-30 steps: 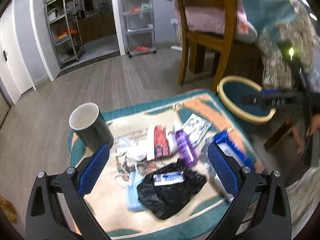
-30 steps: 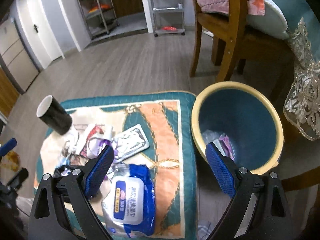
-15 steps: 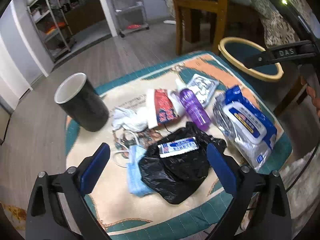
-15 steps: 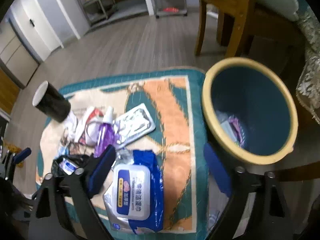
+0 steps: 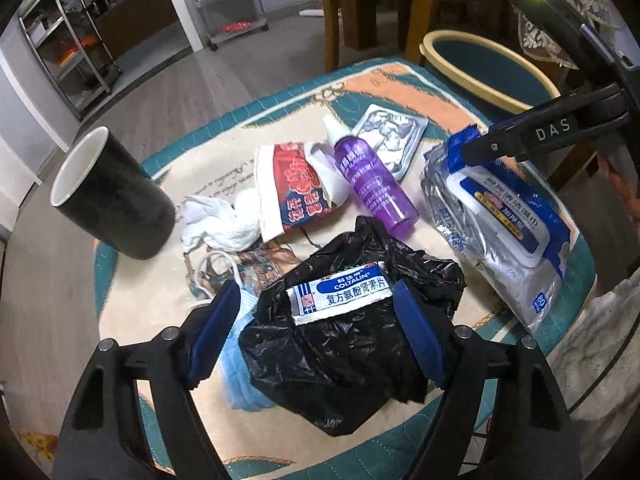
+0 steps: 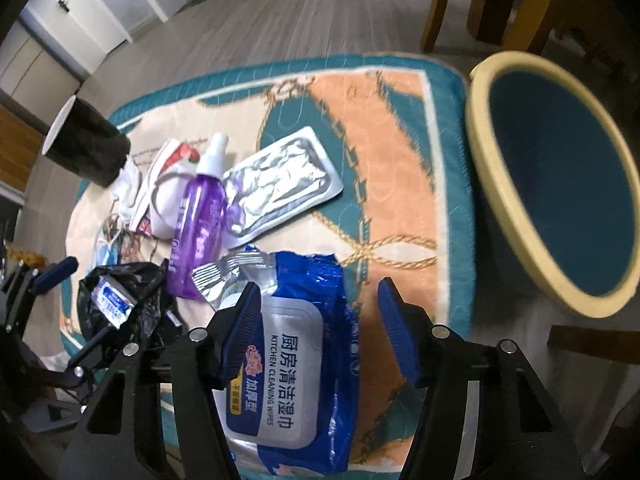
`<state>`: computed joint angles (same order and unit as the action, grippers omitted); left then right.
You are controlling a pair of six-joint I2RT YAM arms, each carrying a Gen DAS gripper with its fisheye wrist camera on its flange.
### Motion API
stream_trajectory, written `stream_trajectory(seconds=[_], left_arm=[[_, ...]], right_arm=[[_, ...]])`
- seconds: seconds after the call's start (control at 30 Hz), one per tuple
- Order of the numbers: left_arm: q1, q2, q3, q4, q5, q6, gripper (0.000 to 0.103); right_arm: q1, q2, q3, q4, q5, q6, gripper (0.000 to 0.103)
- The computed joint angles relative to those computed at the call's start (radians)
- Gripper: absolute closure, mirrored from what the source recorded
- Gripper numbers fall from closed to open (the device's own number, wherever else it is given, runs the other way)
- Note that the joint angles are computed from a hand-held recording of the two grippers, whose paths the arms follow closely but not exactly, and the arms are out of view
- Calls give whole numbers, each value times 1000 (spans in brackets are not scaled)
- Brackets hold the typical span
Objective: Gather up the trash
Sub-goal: 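Grasp the white medicine box with the left gripper while the right grasps the wet-wipe pack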
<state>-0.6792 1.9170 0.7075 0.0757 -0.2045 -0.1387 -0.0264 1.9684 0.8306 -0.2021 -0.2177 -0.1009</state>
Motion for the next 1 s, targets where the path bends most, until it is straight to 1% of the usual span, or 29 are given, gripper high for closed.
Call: stream_trajectory(seconds=[0.1,0.13,0.17,0.2,0.23,0.3,0.33,0.47,0.5,0.6,0.67,0.9,0.93,1.0], left_arm=[[0,40,26,-9,11,15,36],[0,50,31,-8,9,19,37],[4,58,37,-9,13,20,38],[11,69,44,-12,21,17,40],[20,78,50,-13,37,15,43],[28,88,55,-7,46,13,44],[29,90,54,-3,47,15,44],[34,97,63,-5,48,18,46],[36,93,61,-5,49,17,56],[56,62,47,-1,68,9,72],[66,57,46,-7,74,11,75],[51,59,49,-16,47,7,74],[49,59,50,-19,50,0,71],[43,63,52,-26,62,-6,53]], right_arm=[[4,35,20,-7,-8,1,47],[3,39,24,-8,-15,2,51],[2,44,30,-11,-27,6,58],[4,44,32,-12,-26,9,61],[7,45,33,-10,-22,12,73],[8,51,42,-21,-37,9,77],[9,50,43,-21,-35,4,82],[10,27,43,-23,-45,-9,87],[12,15,40,-22,-47,-7,88],[8,-32,26,-19,-52,-16,90],[6,-74,11,-16,-53,-30,91],[-25,-194,-24,-20,-92,-36,92],[-27,-203,-23,-23,-97,-34,92],[-34,-216,-30,-20,-95,-38,92]])
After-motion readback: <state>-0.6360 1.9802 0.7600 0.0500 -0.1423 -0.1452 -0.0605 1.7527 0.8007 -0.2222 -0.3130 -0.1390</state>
